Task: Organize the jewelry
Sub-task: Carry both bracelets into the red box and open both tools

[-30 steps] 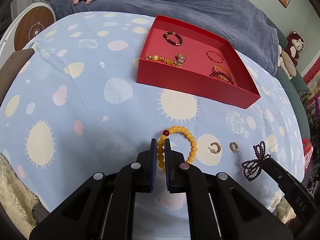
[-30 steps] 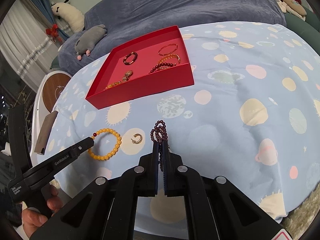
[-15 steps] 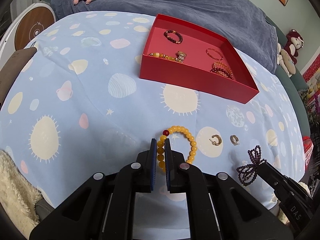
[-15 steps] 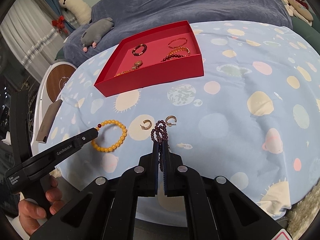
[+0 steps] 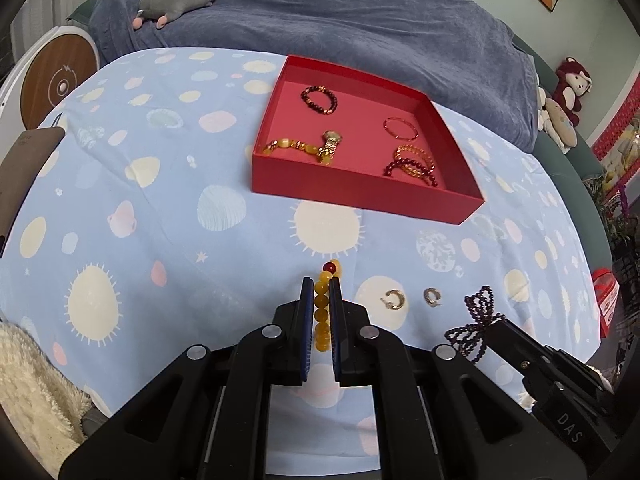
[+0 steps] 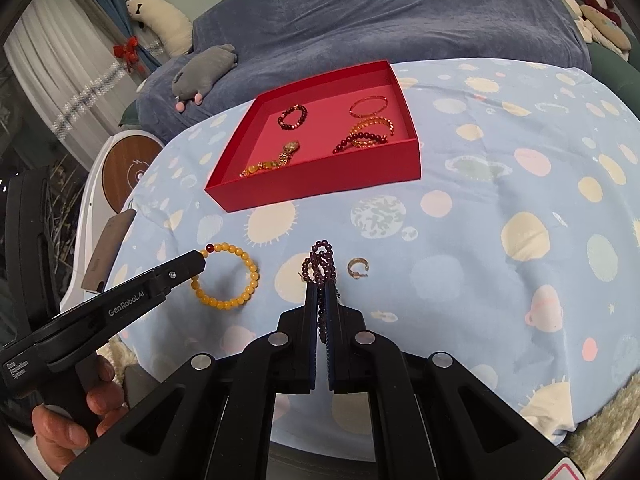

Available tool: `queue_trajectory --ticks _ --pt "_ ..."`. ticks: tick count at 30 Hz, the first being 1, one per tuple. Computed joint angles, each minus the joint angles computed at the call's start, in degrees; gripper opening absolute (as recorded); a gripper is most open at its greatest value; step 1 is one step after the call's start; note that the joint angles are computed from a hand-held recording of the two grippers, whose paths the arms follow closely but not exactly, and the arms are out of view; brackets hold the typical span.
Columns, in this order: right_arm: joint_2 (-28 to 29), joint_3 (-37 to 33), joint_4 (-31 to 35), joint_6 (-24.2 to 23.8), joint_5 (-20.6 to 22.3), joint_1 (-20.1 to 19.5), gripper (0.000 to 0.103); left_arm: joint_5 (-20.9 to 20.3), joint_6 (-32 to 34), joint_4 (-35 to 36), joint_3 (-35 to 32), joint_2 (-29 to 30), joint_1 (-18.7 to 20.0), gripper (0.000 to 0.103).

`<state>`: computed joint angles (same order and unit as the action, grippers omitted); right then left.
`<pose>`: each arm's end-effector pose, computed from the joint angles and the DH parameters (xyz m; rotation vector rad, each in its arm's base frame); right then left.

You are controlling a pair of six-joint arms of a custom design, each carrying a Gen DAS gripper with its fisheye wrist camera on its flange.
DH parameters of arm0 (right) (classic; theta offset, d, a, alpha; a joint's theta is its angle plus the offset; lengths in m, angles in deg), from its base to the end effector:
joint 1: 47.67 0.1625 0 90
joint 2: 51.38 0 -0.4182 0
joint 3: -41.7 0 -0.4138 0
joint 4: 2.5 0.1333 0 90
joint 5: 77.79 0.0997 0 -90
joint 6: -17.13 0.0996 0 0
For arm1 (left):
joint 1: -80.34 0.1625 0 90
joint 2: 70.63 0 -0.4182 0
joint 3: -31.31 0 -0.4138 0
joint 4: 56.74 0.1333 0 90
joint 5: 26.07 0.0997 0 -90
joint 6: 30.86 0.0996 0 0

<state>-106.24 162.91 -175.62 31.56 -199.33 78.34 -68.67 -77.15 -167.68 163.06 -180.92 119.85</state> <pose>0.3753 -0.3783 0.0729 0.3929 -2.6587 0.6812 -0.1302 -0.3752 0.3350 0.0953 2.4657 -0.8024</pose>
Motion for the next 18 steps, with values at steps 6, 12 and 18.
queue_trajectory --ticks 6,12,18 --pt "-0.05 -1.38 0.25 0.04 0.75 -0.02 0.004 -0.23 2.15 -2.20 -1.30 1.28 -0.38 0.008" --pt "0.67 -4.16 -0.14 -2.15 0.84 -0.26 0.004 -0.84 5.48 -5.89 -3.50 3.96 0.94 0.007" --pt "2.30 -8.95 -0.25 -5.09 1.78 -1.15 0.004 -0.78 12.04 -12.23 -7.37 8.70 2.88 0.007"
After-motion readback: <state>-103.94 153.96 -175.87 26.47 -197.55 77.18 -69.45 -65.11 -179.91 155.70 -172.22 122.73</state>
